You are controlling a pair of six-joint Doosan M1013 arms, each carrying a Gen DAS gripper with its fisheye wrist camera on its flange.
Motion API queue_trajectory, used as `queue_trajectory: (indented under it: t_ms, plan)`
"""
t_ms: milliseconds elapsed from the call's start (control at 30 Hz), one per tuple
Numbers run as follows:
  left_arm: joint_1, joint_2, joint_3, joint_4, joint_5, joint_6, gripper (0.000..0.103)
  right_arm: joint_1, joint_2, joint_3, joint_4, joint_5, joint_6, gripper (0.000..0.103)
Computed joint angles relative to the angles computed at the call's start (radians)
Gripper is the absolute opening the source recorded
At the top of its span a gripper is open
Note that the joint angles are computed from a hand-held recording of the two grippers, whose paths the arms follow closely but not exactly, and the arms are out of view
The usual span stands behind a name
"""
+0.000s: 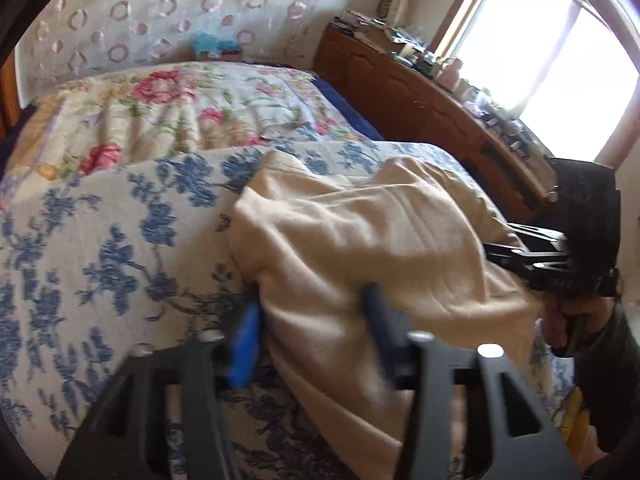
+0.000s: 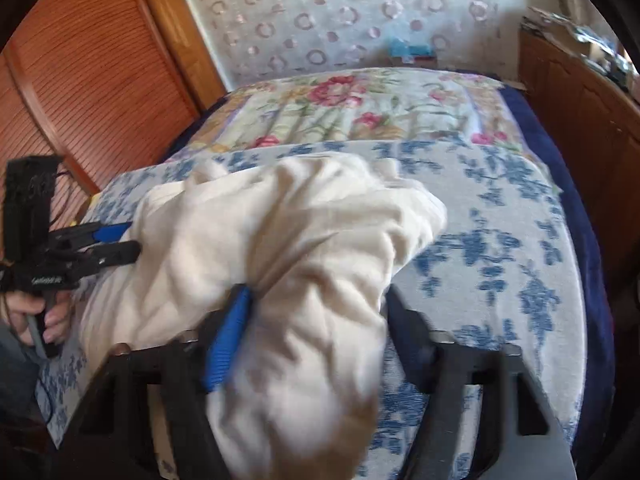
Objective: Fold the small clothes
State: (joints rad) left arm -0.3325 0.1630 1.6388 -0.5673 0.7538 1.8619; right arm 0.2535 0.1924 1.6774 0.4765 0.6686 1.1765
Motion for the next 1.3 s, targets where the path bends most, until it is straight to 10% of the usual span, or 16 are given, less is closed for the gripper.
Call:
queue_trajectory:
  t_ms: [133,500,767,1033,1300]
  plan:
    - [0.003,-0.016,0.013,-0.062,-0.001,0.064,0.009,0.01,-0.005,-0.003,0.042,0.014,-0.08,0.021]
    - [0.116,-0.239,0.174,-0.11,-0.222,0.068,0.008,0.116,0.011,-0.134,0.14,-0.012,-0.353,0.018]
    - [0.242,-0.378,0.333,0.196,-0.389,-0.295,0.008,0.273,0.23,-0.445,0.083,0.089,-0.454,0.018]
    - [0.306,-0.353,0.388,0.351,-0.37,-0.529,0.008,0.4,0.518,-0.868,-0.074,0.314,-0.374,0.017]
    - [0.321,-0.334,0.379,0.457,-0.321,-0.641,0.009,0.43,0.636,-1.026,-0.115,0.384,-0.329,0.023]
